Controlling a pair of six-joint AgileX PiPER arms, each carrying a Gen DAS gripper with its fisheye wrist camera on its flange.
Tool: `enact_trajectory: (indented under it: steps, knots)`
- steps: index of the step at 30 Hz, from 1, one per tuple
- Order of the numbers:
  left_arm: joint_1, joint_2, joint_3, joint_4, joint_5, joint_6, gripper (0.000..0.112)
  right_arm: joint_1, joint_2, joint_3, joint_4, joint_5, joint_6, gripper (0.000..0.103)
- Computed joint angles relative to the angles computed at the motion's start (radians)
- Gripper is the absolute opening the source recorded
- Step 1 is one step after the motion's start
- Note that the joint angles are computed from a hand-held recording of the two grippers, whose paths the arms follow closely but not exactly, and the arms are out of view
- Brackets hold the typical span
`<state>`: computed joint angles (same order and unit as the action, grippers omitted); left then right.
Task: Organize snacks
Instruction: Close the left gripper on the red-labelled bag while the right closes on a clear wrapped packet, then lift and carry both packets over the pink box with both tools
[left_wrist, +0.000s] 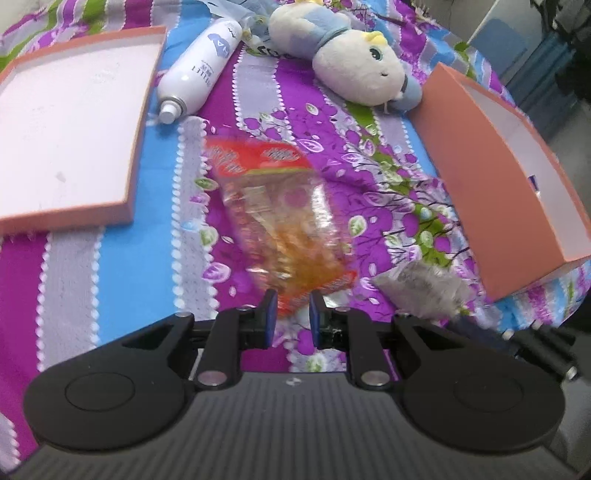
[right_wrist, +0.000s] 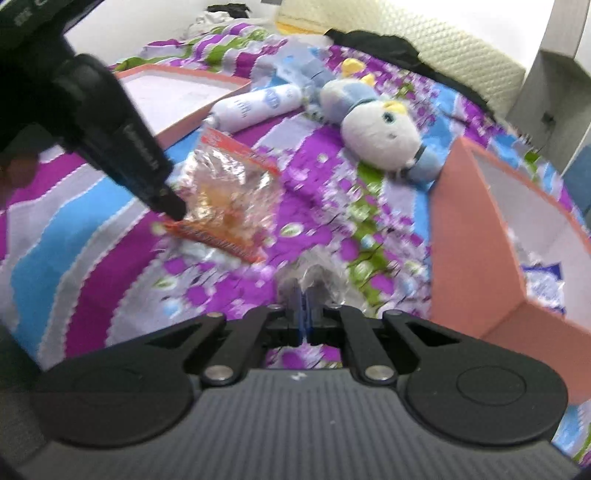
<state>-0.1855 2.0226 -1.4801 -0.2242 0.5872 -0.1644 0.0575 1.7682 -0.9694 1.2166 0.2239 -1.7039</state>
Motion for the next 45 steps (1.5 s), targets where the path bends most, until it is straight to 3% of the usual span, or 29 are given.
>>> enact_trajectory:
  steps: [3,4,5,6,7,8,9,12,17,22,27,30,35,40,45]
  knots:
    - [-0.017,-0.008,0.016,0.045,-0.017,-0.075,0.022,-0.025,-0.004,0.019,-0.028,0.061,0.04,0.007]
    - [-0.019,-0.013,0.027,0.051,-0.03,-0.091,0.029,-0.032,-0.003,0.018,-0.042,0.077,0.059,0.007]
    - [-0.019,-0.016,0.033,0.049,-0.037,-0.099,0.035,-0.038,-0.005,0.021,-0.052,0.093,0.071,0.017]
    - [-0.018,-0.02,0.041,0.05,-0.045,-0.113,0.05,-0.046,-0.009,0.024,-0.053,0.108,0.075,0.029]
    - [-0.016,-0.028,0.057,0.043,-0.066,-0.112,0.06,-0.056,-0.016,0.032,-0.022,0.121,0.05,0.057]
    - [-0.017,-0.038,0.075,0.038,-0.092,-0.108,0.063,-0.07,-0.026,0.044,0.039,0.137,0.001,0.079]
    - [-0.017,-0.042,0.083,0.039,-0.106,-0.111,0.068,-0.08,-0.034,0.054,0.093,0.144,-0.037,0.084]
    - [-0.014,-0.028,0.063,0.04,-0.127,-0.152,0.086,-0.091,-0.024,0.036,0.141,0.138,-0.042,0.084]
    - [0.0,0.057,-0.052,-0.013,-0.087,-0.156,0.087,-0.105,0.058,-0.057,0.134,0.12,0.114,0.084]
    - [-0.022,0.184,-0.23,0.088,0.038,-0.239,0.087,-0.12,0.158,-0.162,0.018,0.181,0.35,0.084]
    - [-0.052,0.254,-0.328,0.188,0.096,-0.31,0.086,-0.107,0.207,-0.206,0.054,0.175,0.377,0.083]
    - [-0.077,0.288,-0.378,0.27,0.13,-0.353,0.077,-0.089,0.232,-0.239,-0.013,0.151,0.435,0.081]
    - [-0.104,0.313,-0.412,0.355,0.153,-0.392,0.065,-0.095,0.266,-0.281,-0.055,0.163,0.48,0.058]
    - [-0.1,0.314,-0.437,0.294,0.166,-0.339,0.034,-0.109,0.25,-0.284,-0.091,0.184,0.491,0.051]
    - [-0.111,0.28,-0.419,0.279,0.163,-0.316,0.027,-0.122,0.198,-0.246,-0.116,0.183,0.496,0.048]
